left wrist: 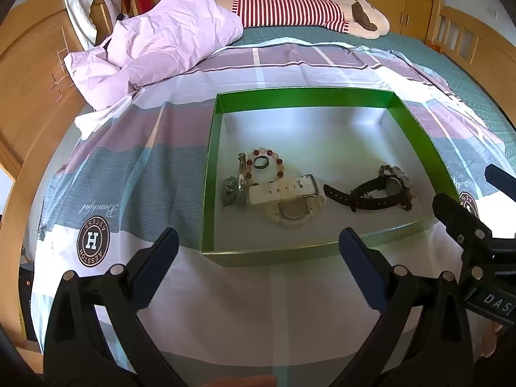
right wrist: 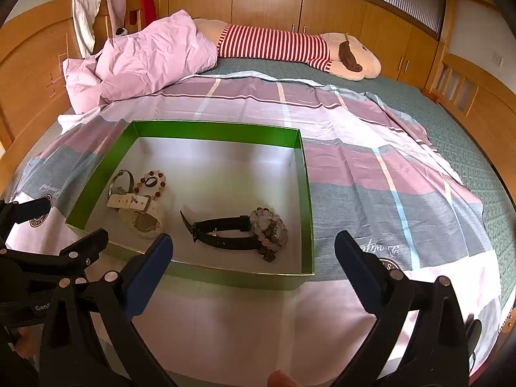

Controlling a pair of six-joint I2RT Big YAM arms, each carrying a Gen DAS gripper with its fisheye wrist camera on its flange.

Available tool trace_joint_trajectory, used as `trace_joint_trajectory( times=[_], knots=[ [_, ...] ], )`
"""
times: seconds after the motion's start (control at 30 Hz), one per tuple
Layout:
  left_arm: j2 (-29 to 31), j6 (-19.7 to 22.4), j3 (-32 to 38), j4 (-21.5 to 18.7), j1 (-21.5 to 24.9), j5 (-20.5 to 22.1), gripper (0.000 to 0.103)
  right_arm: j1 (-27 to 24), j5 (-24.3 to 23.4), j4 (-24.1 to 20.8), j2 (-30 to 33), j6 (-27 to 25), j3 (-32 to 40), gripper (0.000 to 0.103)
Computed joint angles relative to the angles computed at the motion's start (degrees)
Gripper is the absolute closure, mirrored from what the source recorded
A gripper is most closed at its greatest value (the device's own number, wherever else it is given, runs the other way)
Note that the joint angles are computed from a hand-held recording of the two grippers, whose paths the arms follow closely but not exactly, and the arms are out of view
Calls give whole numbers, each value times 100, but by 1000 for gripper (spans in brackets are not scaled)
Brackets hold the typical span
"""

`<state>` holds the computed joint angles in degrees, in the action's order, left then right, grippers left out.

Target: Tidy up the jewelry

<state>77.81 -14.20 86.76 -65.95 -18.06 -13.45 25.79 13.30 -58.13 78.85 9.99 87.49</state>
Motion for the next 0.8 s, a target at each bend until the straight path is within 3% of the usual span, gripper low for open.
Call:
trace_joint_trajectory(
  times=[0.8],
  knots=[
    [133,-166,90,-74,-71,-55,5,-38,-30,-4,15,11,-34,5]
  ],
)
